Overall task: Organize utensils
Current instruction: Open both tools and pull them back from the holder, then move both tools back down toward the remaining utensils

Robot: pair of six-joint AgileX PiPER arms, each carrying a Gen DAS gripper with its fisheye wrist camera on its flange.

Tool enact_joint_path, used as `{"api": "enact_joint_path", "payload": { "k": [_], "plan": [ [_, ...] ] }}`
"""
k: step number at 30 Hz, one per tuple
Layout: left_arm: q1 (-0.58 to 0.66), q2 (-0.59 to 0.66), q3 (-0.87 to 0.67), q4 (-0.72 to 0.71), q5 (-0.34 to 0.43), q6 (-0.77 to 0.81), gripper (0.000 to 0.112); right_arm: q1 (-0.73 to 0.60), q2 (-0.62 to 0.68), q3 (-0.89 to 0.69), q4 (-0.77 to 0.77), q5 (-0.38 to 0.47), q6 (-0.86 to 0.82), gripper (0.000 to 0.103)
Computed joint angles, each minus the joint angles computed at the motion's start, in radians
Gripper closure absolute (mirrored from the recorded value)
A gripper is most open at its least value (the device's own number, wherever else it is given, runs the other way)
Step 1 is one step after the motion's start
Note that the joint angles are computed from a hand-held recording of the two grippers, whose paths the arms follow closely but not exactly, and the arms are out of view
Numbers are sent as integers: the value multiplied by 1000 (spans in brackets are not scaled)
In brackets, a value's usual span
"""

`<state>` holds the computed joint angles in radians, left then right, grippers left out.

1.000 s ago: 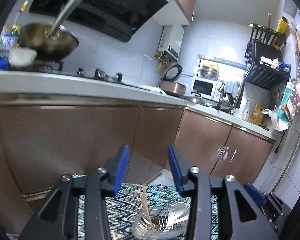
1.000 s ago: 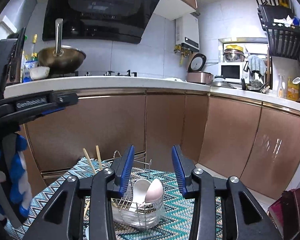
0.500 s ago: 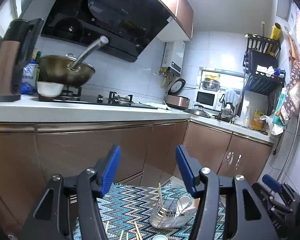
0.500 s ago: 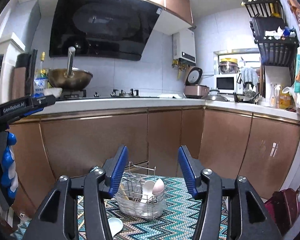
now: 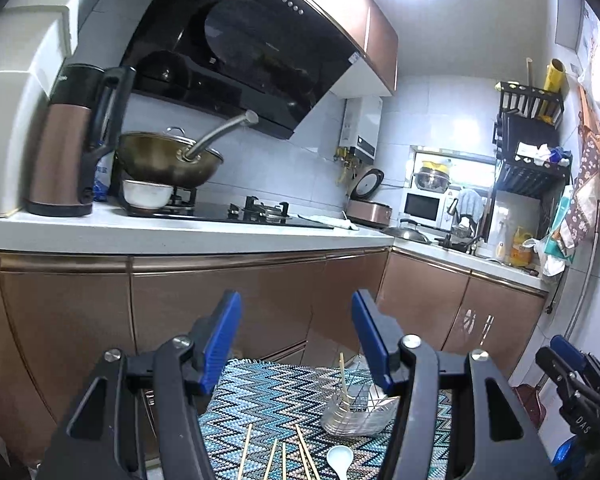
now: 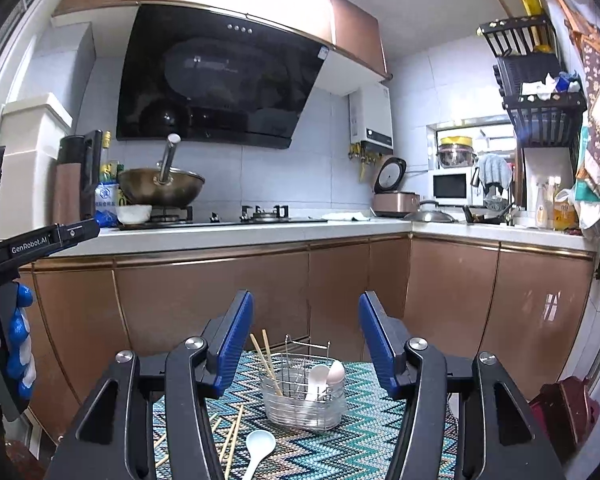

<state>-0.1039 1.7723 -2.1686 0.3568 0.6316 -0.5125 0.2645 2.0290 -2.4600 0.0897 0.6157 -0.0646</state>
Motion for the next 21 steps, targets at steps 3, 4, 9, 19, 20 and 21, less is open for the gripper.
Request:
{"api": "enact_joint_path", "payload": {
  "k": [3, 4, 9, 19, 20, 21],
  "plan": [
    [1, -51, 53, -1, -7, -2, 57, 12, -84, 121, -8, -59, -6, 48],
    [2, -77, 84, 2, -19, -7, 57, 16, -106, 151, -11, -73, -6, 48],
    [-3, -154, 170, 23, -46, -15, 57, 35, -196, 269, -38, -129, 1, 48],
    [6, -216, 247, -55, -32, 56, 57, 55, -296, 415, -40, -182, -5, 48],
    [8, -217, 249, -71, -29, 73, 57, 55, -302, 424, -33, -185, -11, 48],
    [8, -215, 248, -84, -24, 87, 57, 54, -307, 433, -20, -187, -22, 48]
  ]
}}
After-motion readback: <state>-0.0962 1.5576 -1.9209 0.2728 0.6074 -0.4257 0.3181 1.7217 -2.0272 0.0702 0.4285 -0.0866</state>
